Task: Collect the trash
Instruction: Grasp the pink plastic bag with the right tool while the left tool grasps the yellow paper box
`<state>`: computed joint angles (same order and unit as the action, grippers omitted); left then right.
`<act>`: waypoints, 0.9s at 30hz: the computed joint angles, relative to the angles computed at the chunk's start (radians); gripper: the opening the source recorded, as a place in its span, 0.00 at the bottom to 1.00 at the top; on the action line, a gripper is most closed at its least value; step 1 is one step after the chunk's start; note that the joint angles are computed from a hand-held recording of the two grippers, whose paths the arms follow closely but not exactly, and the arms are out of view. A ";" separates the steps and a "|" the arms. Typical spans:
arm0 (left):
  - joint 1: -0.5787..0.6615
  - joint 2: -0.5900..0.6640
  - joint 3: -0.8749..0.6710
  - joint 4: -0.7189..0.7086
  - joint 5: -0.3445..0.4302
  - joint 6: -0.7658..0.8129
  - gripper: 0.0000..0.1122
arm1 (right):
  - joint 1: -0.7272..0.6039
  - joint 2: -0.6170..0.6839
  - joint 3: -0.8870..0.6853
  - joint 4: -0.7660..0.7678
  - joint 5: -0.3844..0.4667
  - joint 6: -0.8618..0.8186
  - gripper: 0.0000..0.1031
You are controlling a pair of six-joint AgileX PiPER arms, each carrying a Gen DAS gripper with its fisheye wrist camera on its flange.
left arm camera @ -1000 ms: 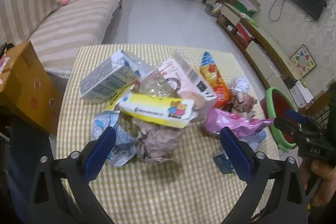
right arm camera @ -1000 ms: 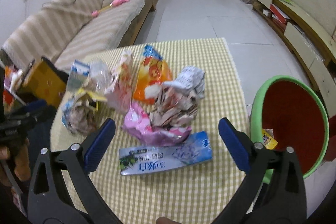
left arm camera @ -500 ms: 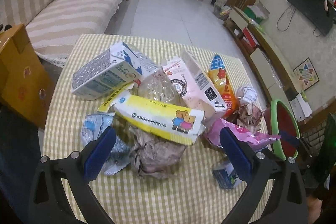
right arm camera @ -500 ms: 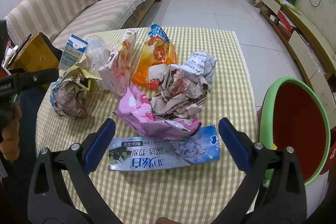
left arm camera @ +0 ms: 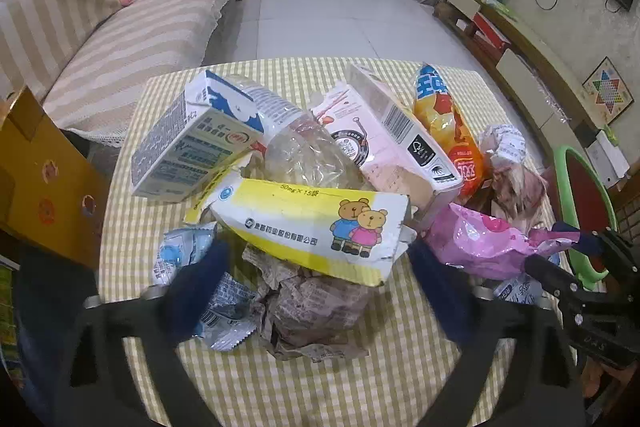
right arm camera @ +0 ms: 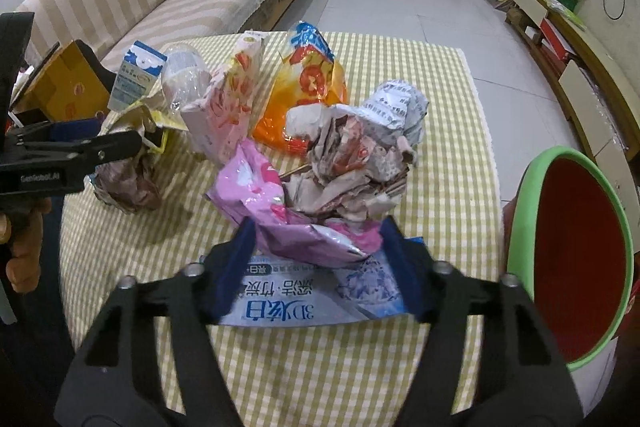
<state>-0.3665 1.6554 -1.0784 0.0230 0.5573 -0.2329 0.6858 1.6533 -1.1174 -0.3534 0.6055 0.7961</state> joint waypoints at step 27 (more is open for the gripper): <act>0.089 -0.277 0.078 -0.170 0.032 0.202 0.02 | 0.034 -0.132 0.025 0.015 -0.044 0.027 0.22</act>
